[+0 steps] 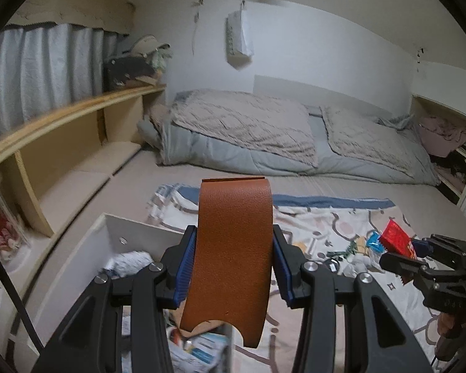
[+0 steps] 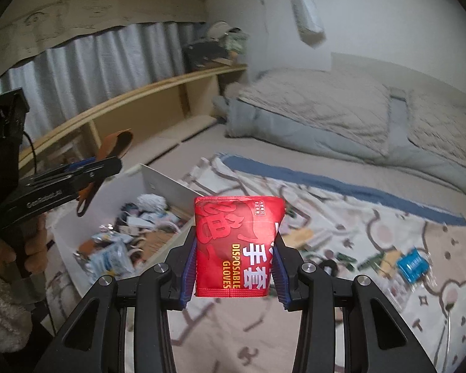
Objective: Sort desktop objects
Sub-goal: 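Lift the red packet with the right tool while the left tool lifts the leather strip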
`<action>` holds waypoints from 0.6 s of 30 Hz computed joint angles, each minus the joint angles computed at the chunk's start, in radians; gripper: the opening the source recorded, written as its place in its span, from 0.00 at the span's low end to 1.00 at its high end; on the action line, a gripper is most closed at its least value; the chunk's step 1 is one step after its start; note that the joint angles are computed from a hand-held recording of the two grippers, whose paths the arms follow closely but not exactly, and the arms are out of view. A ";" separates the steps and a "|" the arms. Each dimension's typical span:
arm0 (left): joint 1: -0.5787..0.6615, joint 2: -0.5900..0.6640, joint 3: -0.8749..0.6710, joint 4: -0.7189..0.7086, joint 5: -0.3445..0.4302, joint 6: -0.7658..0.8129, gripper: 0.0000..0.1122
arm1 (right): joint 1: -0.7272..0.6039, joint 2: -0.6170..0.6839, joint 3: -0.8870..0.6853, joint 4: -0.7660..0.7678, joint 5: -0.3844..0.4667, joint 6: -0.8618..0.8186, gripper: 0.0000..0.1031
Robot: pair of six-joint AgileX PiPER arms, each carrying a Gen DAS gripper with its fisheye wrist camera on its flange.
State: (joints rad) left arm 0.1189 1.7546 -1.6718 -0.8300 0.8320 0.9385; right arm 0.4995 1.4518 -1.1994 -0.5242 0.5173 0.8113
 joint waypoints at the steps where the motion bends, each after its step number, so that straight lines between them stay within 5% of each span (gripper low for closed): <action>1: 0.012 0.000 -0.006 -0.005 0.001 0.012 0.40 | 0.008 0.009 -0.014 0.009 -0.002 -0.009 0.41; 18: 0.173 0.074 -0.085 -0.014 0.011 0.086 0.40 | 0.096 0.244 -0.273 0.045 -0.042 -0.113 0.41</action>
